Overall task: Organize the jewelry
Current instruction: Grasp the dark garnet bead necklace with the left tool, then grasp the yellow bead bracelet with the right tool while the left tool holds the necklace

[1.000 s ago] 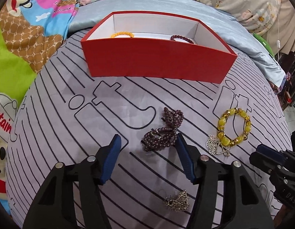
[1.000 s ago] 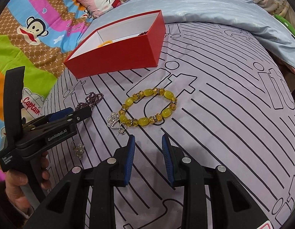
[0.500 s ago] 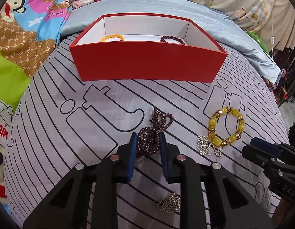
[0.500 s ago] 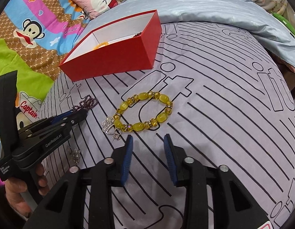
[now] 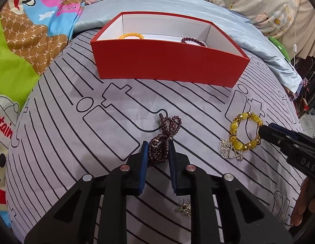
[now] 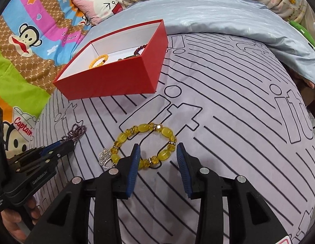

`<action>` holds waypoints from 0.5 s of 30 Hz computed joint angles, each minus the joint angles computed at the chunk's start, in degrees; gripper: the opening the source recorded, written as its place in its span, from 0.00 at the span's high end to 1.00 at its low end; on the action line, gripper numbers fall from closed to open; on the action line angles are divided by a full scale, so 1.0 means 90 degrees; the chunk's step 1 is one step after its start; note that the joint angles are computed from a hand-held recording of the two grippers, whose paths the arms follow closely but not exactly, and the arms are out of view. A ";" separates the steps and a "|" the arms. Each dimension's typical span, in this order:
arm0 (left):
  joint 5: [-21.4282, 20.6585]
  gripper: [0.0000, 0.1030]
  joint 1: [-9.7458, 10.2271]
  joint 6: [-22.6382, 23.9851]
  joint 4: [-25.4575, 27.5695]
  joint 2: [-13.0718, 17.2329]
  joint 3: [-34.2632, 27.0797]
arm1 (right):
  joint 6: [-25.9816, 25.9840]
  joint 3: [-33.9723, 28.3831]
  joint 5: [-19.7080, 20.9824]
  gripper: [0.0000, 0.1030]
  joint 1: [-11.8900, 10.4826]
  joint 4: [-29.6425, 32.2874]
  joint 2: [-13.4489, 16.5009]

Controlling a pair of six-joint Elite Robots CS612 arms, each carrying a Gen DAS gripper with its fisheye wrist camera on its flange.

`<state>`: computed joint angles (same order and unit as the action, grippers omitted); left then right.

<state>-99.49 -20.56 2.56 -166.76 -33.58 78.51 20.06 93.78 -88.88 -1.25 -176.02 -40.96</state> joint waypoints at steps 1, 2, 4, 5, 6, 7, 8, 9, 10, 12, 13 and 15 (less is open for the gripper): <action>0.0008 0.82 -0.0001 -0.0007 0.0001 -0.0002 0.0009 | -0.0024 -0.0024 -0.0041 0.64 0.0003 0.0011 0.0015; 0.0014 0.82 0.0000 -0.0012 0.0004 0.0001 0.0008 | -0.0039 -0.0058 -0.0093 0.64 0.0010 0.0036 0.0037; 0.0013 0.82 0.0003 -0.0010 -0.0018 0.0003 0.0016 | -0.0046 -0.0107 -0.0072 0.64 0.0000 0.0089 0.0071; 0.0011 0.82 0.0005 -0.0012 -0.0016 0.0009 0.0008 | -0.0049 -0.0131 -0.0087 0.65 0.0000 0.0103 0.0089; 0.0004 0.82 0.0007 -0.0019 -0.0017 0.0009 0.0007 | -0.0055 -0.0148 -0.0109 0.65 0.0004 0.0113 0.0101; 0.0005 0.82 0.0007 -0.0018 -0.0014 0.0011 0.0004 | -0.0069 -0.0167 -0.0121 0.66 0.0007 0.0126 0.0116; 0.0005 0.82 0.0007 -0.0018 -0.0014 0.0011 0.0004 | -0.0092 -0.0186 -0.0132 0.67 0.0009 0.0120 0.0133; 0.0008 0.82 0.0006 -0.0019 -0.0023 0.0012 0.0006 | -0.0115 -0.0200 -0.0152 0.67 0.0016 0.0101 0.0147; 0.0008 0.82 0.0006 -0.0019 -0.0023 0.0012 0.0006 | -0.0147 -0.0212 -0.0172 0.67 0.0022 0.0103 0.0154; 0.0002 0.82 0.0006 -0.0020 -0.0016 0.0011 0.0005 | -0.0201 -0.0229 -0.0178 0.67 0.0033 0.0118 0.0154; -0.0004 0.82 0.0007 -0.0022 -0.0013 0.0010 0.0007 | -0.0181 -0.0223 -0.0137 0.67 0.0028 0.0112 0.0149; 0.0001 0.82 0.0003 -0.0033 -0.0017 0.0010 0.0011 | -0.0054 -0.0185 0.0090 0.62 -0.0005 0.0077 0.0127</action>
